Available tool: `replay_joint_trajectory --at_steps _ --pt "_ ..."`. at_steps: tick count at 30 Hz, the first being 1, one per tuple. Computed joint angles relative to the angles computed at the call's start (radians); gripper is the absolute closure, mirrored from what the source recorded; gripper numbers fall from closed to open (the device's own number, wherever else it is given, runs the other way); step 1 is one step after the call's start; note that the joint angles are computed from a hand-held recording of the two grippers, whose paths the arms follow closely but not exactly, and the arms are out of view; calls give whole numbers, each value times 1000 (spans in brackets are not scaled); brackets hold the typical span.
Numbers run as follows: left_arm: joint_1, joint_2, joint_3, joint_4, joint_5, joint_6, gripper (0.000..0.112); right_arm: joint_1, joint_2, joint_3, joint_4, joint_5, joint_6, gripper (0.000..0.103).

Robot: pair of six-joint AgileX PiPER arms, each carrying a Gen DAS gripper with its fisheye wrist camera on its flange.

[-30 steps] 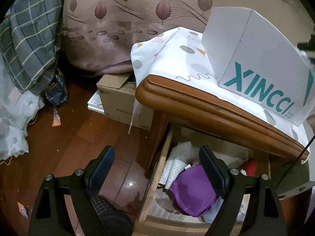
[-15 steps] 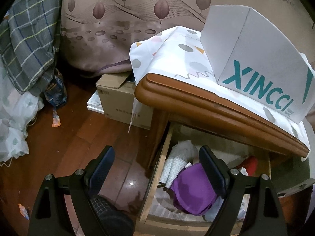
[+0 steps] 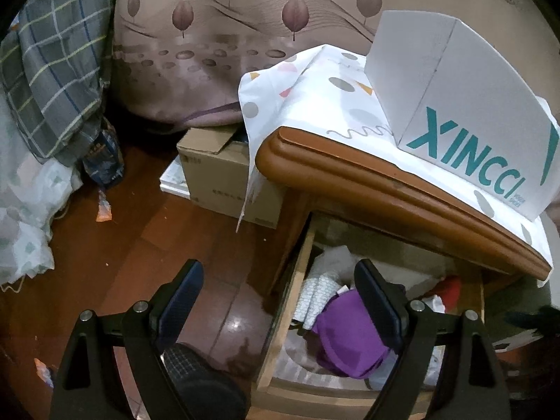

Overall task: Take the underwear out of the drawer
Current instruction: 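Move the open right gripper back down into the drawer, then grasp the white rolled sock in the drawer with the right gripper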

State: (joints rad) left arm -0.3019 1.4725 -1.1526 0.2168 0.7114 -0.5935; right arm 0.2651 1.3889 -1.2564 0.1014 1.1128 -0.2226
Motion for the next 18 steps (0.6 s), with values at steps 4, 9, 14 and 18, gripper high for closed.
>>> replay_joint_trajectory --at_steps 4,9,14,18 --pt "-19 7 -5 49 21 -21 26 29 108 43 -20 -97 5 30" --pt "-7 21 -12 30 32 -3 26 57 219 43 -82 -182 19 32" --pt "12 23 -15 -20 30 34 26 90 297 21 -134 -220 9 32" --pt "4 29 -19 -7 38 29 26 131 320 32 -200 -274 -6 33"
